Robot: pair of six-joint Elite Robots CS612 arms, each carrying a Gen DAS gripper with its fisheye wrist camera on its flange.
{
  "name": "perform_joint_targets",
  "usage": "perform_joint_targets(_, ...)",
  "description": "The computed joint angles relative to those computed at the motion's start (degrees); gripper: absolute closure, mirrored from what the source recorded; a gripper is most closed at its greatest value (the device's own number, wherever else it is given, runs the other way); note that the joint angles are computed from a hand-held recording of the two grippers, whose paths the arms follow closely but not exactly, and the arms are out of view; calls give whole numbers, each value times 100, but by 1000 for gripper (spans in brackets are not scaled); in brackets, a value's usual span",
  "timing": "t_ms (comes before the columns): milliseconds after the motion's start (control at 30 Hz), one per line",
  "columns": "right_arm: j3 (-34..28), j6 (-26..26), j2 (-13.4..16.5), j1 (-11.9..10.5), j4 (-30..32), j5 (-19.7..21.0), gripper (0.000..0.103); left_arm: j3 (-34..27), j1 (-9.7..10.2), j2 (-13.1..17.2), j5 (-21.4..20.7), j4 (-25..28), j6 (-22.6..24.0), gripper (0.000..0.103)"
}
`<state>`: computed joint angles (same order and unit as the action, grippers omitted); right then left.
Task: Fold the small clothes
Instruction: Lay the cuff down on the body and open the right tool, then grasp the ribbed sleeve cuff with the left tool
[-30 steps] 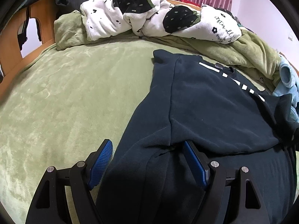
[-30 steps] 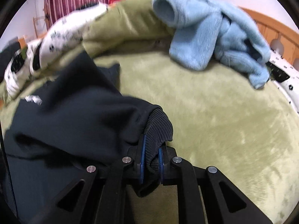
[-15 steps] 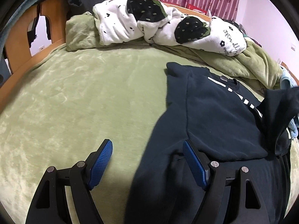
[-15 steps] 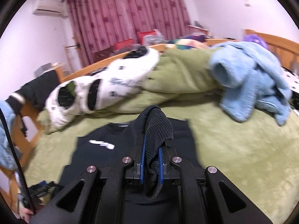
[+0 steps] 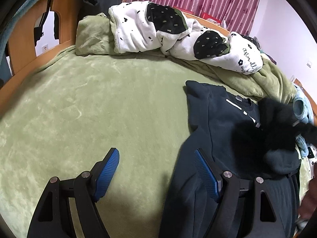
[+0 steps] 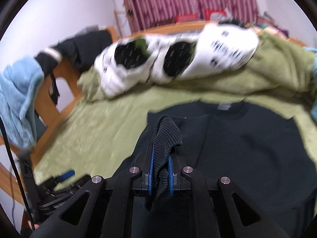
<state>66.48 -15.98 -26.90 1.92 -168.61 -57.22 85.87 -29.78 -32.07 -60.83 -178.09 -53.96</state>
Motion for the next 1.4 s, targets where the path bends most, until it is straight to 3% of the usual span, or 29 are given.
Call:
perform_joint_targets(100,-119,-191,135,121,422,-160,86,10,36,9,-123,-72,9,27)
perform_joint_targets(233,-145,-313,161,97,755,3,81,-11,43,35,-201,-212,129,27)
perform_joint_targets(300,-34,-322,95,38,607,41,67,-28,28,60,-250,-350,241,27)
perform_joint_targets(533,403,-434,-182,-415,-284,88,59,-308,-70,172,-534,-384,685,27)
perform_joint_targets(667,494,-421,-186,-691,-786,-357,59,-648,-106,314,-702,-140,762,28)
perform_joint_targets(767,412,-289,-100,-918,-794,-558,59,-888,-161,438,-490,77,882,28)
perform_joint_targets(867,309,-22,21,-1114,-831,-582,59,-1087,-167,537,-386,264,926,37)
perform_joint_targets(933,217,181,133,-1227,-930,-622,59,-1239,-124,624,-540,349,816,49)
perform_joint_targets(1033,44,222,246,-1328,-776,-662,59,-1464,-88,760,-736,434,787,54)
perform_joint_targets(1200,-244,389,423,-1435,-483,-689,59,-1851,-164,954,-259,860,955,68)
perform_joint_targets(1300,-332,250,477,-1432,-338,-798,59,-1928,-227,974,213,951,947,90)
perform_joint_targets(1400,-344,-5,532,-1418,-428,-1050,59,-1856,-249,909,288,809,1204,93)
